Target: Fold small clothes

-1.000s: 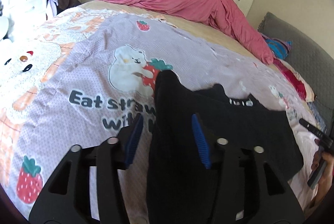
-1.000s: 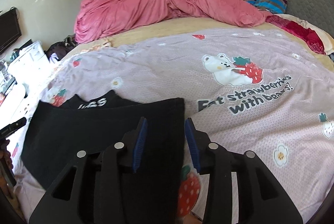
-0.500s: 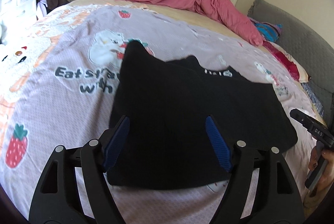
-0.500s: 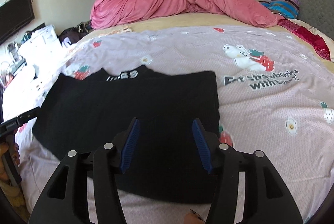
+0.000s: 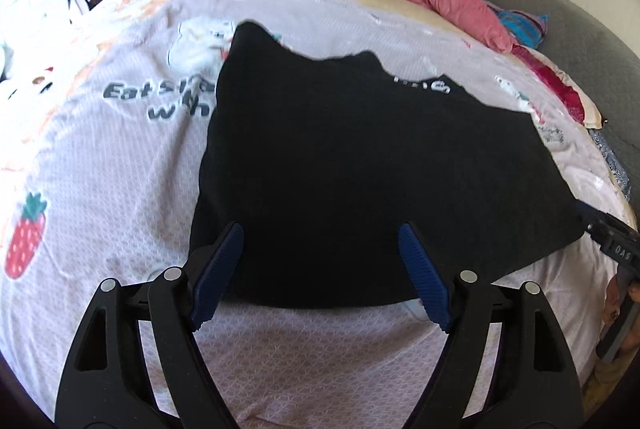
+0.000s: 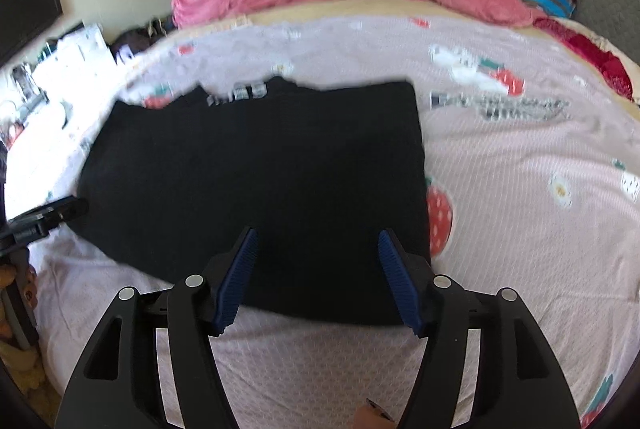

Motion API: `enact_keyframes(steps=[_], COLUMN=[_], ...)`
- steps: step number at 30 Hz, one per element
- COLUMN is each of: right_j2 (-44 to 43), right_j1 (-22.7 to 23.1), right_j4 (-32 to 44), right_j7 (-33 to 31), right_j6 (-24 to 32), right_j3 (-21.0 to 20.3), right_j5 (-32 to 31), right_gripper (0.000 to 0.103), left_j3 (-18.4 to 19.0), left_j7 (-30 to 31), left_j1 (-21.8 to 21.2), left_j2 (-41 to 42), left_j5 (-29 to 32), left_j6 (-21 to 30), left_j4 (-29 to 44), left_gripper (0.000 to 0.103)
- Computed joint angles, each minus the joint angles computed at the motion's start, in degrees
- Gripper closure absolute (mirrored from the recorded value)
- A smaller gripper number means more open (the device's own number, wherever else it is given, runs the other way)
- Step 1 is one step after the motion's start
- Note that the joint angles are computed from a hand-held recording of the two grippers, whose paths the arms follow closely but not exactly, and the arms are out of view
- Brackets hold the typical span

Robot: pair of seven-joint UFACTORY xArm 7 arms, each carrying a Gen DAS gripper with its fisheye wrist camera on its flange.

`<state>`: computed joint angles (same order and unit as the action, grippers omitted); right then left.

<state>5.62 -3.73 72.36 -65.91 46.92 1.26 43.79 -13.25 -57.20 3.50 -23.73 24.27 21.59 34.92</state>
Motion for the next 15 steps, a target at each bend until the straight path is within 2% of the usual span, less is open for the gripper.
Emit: enact_keyframes(steps=[3, 10, 14, 15], right_j2=[0.26, -0.38, -1.01, -1.29], right_j1=[0.33, 0.06, -0.32, -0.24], right_j4=[-0.85, -1.51, -1.25, -1.5], right_j7=[1.48, 2.17, 1.25, 1.08], right_j6=[-0.29, 0.4, 2.34, 2.07], right_j3=[0.03, -0.07, -0.39, -0.41], right_j5=[-2.56, -2.22, -0.47, -0.14], right_gripper=[0.039, 0.035, 0.021, 0.021], left_j3=[-0.62, -0.65, -0.49, -0.24], left_j7=[-1.19, -1.23, -1.1, -0.68], left_j1=[0.62, 0.43, -0.05, -0.38], left_j2=[-0.53, -1.65, -3.55, -3.97], left_j5=[0.93, -0.15, -1.52, -2.09], left_j6=[-0.95, -1.83, -1.89, -2.03], left_j4=[-0.83, -2.18, -2.91, -3.09], left_gripper=[0.031, 0.031, 0.03, 0.028])
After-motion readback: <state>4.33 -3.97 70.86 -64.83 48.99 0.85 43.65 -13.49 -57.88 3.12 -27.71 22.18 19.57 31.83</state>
